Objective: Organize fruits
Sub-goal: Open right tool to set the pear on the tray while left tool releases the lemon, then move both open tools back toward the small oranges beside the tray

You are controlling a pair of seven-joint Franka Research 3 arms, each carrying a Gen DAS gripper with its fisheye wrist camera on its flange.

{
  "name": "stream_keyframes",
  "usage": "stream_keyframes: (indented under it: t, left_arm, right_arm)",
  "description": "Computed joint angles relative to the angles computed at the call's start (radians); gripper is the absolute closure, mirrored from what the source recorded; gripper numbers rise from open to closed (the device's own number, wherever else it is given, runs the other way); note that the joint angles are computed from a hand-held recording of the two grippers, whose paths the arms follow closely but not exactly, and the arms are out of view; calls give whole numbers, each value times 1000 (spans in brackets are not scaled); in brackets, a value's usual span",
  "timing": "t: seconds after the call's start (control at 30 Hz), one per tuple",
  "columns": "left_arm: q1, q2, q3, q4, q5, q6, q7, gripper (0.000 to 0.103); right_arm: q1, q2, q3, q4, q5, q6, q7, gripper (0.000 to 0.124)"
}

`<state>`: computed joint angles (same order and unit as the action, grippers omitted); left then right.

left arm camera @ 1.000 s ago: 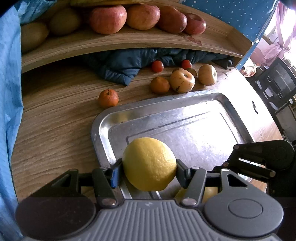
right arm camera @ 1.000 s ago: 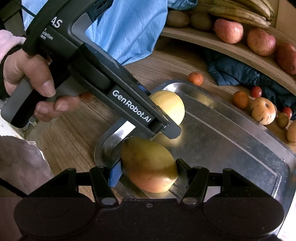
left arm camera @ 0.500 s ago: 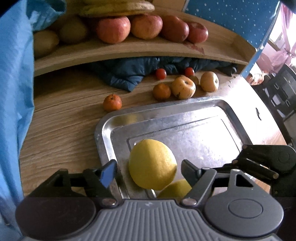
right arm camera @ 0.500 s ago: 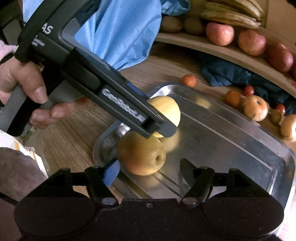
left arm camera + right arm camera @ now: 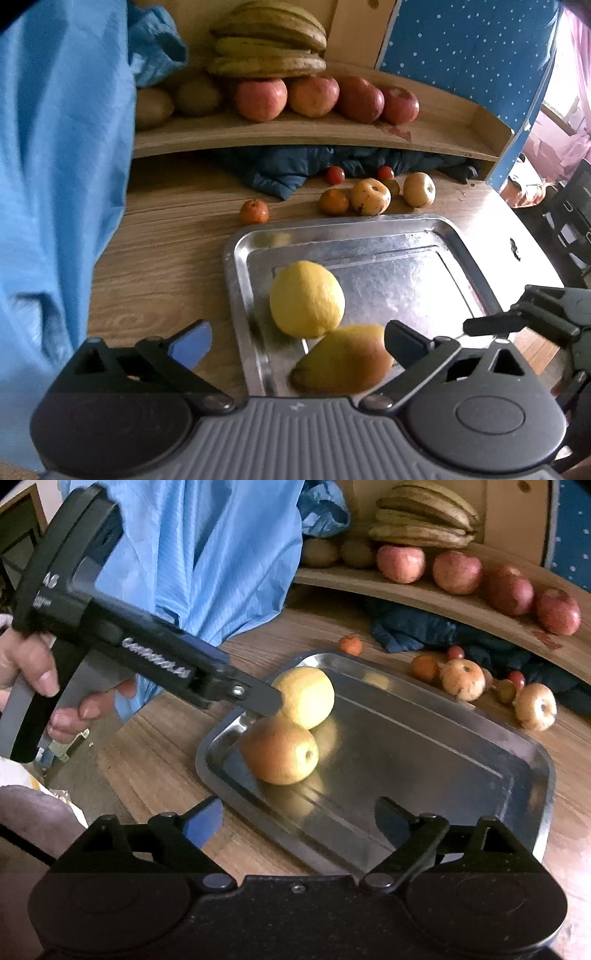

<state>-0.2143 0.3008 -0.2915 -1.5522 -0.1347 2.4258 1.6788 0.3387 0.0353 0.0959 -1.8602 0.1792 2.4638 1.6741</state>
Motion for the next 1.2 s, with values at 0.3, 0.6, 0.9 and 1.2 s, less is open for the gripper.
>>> stream_keyframes:
  t: [0.3,0.6,0.9,1.2]
  left_arm:
    - [-14,-126,11,-174,39,77,2,0]
    - [-36,-187,23,-255,76,70,-21,0]
    - [-53,-185,37,-236,181,1,-74,0]
    - [-48,-129,41,-159,214,-3,-121,0]
  right_arm:
    - [-9,-98,9,-94,-73,-2,102,23]
    - [-21,-161,34,-107,-232,-148,258,22]
    - [-32,-168,37,-104,-255,-226,338,22]
    - [-35,-133,27,-61,-274,-243,354,22]
